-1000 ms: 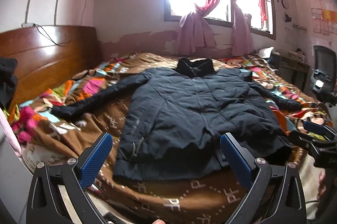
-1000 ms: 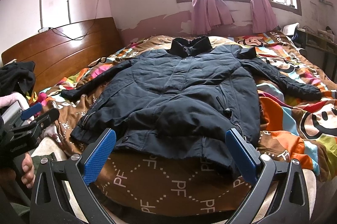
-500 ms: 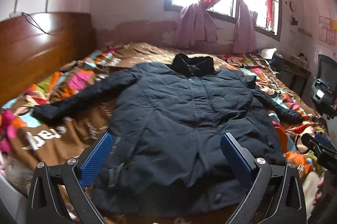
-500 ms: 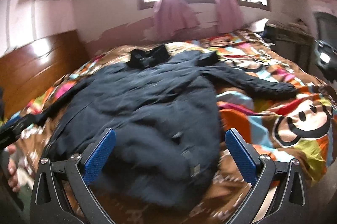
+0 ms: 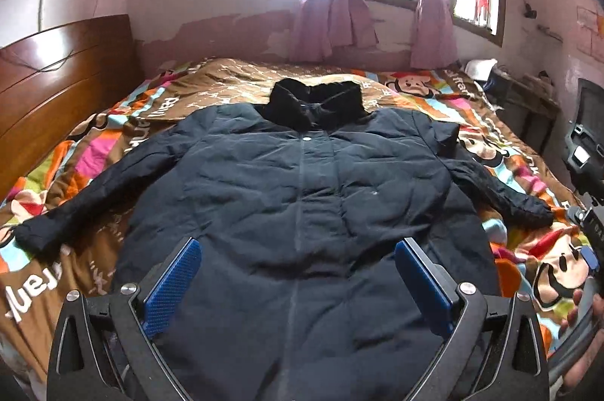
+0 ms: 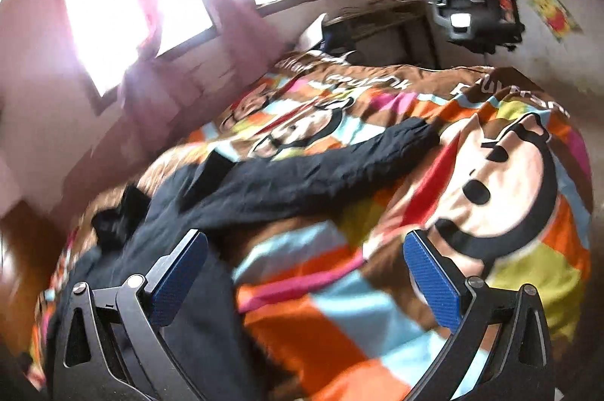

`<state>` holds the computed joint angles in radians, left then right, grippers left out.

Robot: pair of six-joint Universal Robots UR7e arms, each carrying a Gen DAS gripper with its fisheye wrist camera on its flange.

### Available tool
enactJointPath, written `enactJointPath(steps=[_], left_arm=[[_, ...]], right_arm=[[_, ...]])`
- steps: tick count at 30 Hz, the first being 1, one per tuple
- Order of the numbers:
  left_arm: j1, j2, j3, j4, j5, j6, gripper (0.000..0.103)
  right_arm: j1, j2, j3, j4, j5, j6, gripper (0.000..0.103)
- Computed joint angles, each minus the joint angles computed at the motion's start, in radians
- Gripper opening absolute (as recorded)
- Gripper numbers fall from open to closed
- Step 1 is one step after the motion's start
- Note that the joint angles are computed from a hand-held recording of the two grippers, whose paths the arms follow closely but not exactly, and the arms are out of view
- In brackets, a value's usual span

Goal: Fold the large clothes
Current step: 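Grasp the jacket sleeve with the right tool and lift it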

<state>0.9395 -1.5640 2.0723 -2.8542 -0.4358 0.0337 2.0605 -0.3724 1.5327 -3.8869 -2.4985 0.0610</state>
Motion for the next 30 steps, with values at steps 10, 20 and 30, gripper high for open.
enactJointPath(steps=[10,20,30], left_arm=[[0.11,0.3,-0.334,0.19,-0.223,-0.046,0.103],[0.187,0.587,-0.669,0.333,-0.415,-0.113,0.103],[0.222,0.744,-0.815,0.439,-0.353,-0.105,0.102]], right_arm=[[-0.191,-0.02,-0.155,0.362,0.117,0.127,0.102],[-0.32,-0.016,-0.179,0.26,0.17,0.057,0.102],[-0.398,-0.03,-0.193,0.341,0.296,0.1,0.046]])
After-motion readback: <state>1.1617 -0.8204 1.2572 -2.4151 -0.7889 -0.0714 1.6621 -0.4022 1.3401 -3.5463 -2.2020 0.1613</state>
